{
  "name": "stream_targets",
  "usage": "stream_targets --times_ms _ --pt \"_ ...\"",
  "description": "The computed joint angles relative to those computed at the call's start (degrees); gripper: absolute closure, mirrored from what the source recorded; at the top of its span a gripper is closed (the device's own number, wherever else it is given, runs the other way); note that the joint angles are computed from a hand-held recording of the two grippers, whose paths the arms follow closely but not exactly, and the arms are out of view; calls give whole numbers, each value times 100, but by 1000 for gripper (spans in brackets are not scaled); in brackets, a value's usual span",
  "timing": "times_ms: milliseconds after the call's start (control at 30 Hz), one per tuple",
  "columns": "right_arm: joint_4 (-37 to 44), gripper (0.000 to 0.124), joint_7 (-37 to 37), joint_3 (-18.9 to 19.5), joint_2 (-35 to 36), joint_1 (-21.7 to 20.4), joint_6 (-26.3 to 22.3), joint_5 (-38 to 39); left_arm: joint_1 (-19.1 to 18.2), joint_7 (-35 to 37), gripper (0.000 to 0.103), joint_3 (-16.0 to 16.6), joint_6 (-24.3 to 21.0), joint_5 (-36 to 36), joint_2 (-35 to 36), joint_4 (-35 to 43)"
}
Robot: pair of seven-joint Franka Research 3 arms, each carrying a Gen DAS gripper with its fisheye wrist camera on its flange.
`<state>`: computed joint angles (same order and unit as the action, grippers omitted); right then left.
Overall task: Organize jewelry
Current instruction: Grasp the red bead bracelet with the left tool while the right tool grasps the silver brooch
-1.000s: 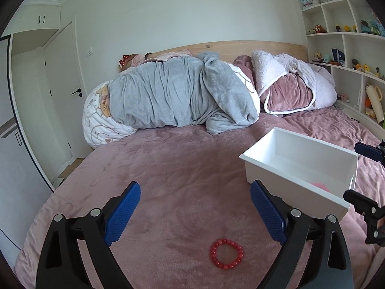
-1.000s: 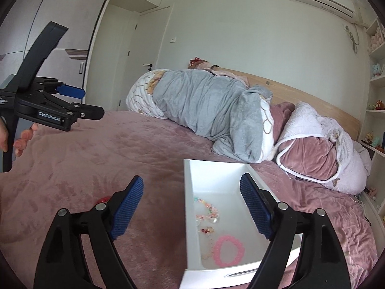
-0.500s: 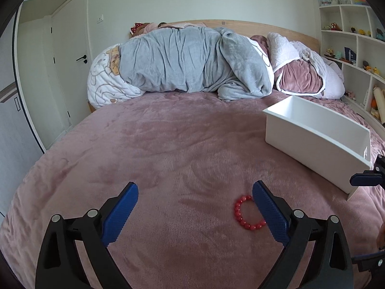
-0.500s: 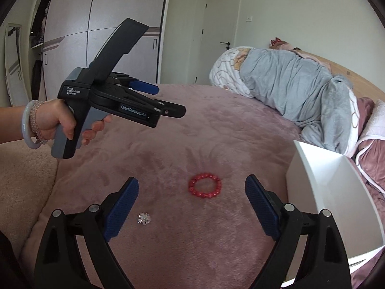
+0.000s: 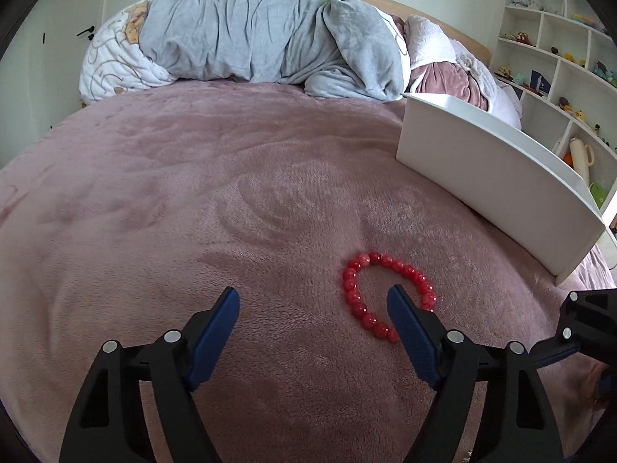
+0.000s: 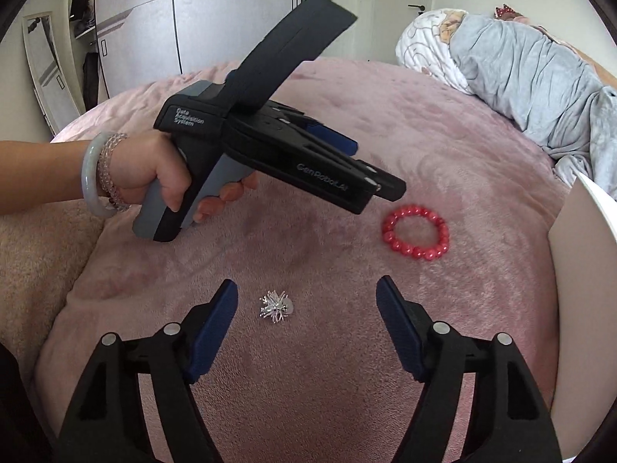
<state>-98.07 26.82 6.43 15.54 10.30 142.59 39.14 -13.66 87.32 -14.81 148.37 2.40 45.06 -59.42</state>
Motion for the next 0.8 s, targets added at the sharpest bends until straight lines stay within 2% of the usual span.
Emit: stream_targets --times_ms 100,200,267,333,367,433,567,700,800 --pt "-1 66 -15 2 77 38 -13 -127 47 255 37 -202 -360 -212 452 621" --pt "55 76 -75 34 167 27 -124 -140 29 435 45 -255 -487 -364 729 997" --pt "144 89 -122 56 236 -17 -290 -83 10 529 53 -267 -633 -459 897 1273" --pt "149 97 -166 72 249 -39 -391 -26 31 648 70 -326 -692 -597 995 1408" --pt "200 103 -186 76 295 -46 -462 -16 47 691 73 -337 -659 -656 969 1350" --pt "121 104 -253 79 256 -33 -425 -6 65 852 89 -411 -737 -773 1034 1444" --pt "180 104 -205 62 288 -33 -518 16 -94 837 89 -210 -750 -677 1048 1518" --pt "176 104 -189 53 282 -9 -490 -18 -81 826 89 -188 -561 -655 882 1229" --pt "151 104 -205 52 268 8 -425 -49 -22 829 90 -207 -255 -651 655 817"
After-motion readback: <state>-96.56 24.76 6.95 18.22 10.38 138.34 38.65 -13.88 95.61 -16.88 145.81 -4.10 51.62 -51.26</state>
